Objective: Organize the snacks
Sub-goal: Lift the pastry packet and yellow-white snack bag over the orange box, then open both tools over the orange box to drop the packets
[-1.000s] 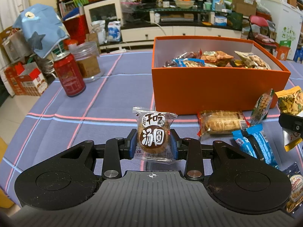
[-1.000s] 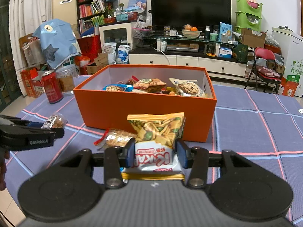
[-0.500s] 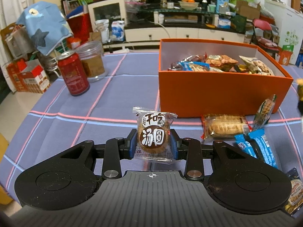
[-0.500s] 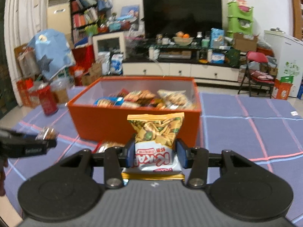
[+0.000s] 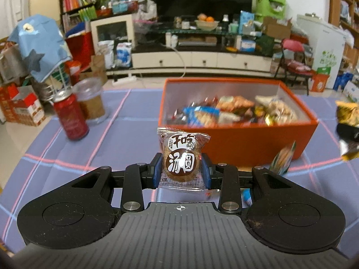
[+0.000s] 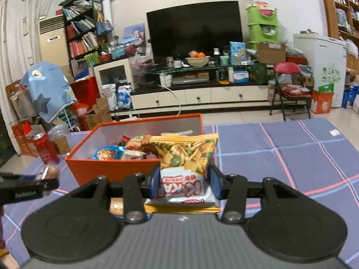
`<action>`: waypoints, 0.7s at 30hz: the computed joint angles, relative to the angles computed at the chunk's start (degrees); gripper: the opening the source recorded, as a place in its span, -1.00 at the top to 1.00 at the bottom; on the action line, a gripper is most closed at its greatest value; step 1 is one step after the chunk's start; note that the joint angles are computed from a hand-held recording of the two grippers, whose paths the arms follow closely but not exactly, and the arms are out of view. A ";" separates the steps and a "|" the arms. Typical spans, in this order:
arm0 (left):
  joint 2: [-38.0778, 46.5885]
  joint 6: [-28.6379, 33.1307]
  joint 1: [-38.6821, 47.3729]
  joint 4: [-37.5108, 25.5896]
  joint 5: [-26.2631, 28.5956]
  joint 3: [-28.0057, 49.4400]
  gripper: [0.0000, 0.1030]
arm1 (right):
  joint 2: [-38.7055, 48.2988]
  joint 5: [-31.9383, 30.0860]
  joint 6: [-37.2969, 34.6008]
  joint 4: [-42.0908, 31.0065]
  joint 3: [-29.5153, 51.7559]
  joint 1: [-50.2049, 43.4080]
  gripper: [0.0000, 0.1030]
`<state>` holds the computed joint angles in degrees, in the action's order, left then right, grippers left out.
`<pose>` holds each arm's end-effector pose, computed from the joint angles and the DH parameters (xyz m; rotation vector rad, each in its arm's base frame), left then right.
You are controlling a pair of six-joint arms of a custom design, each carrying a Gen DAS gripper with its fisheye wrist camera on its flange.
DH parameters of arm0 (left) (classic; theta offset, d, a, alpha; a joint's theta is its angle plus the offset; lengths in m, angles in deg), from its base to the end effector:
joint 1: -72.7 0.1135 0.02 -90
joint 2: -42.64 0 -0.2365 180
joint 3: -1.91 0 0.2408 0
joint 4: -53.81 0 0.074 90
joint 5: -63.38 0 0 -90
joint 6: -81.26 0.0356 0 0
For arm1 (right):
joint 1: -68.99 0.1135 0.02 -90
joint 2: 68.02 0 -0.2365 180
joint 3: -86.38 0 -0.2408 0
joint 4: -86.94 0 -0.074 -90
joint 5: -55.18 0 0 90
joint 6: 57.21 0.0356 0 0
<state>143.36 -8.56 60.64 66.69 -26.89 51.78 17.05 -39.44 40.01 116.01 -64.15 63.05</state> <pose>0.2958 -0.0630 0.0917 0.2358 2.2232 -0.1077 0.2327 -0.0213 0.1015 0.1826 2.0253 0.0960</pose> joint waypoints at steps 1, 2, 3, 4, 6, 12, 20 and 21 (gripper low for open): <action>0.27 -0.37 -0.31 -0.83 0.18 1.54 0.91 | 0.16 -0.23 0.04 -0.61 1.05 0.17 0.03; 0.90 -0.70 -0.68 -1.48 0.30 3.36 0.91 | 0.56 -0.32 0.09 -1.21 2.30 0.46 0.03; 1.74 -0.97 -1.13 -2.21 0.21 5.31 0.91 | 1.06 -0.39 0.03 -1.39 3.26 0.64 0.03; 3.00 -1.11 -1.67 -3.24 0.14 7.81 0.91 | 1.84 -0.31 -0.12 -1.67 4.53 0.91 0.03; 5.85 -1.24 -2.19 -5.00 0.18 12.51 0.91 | 4.09 -0.15 -0.27 -1.94 7.41 1.32 0.03; 17.72 -1.32 -3.00 -13.78 -0.49 30.75 0.92 | 16.24 -1.87 0.21 -7.06 22.31 2.62 0.03; 26.20 1.83 -2.86 -18.08 2.08 42.21 0.62 | 25.52 1.47 -1.72 -13.03 34.97 5.51 -0.27; 24.77 1.58 -2.46 -15.77 2.81 39.45 0.22 | 23.14 0.96 -1.74 -11.23 31.67 5.09 -0.29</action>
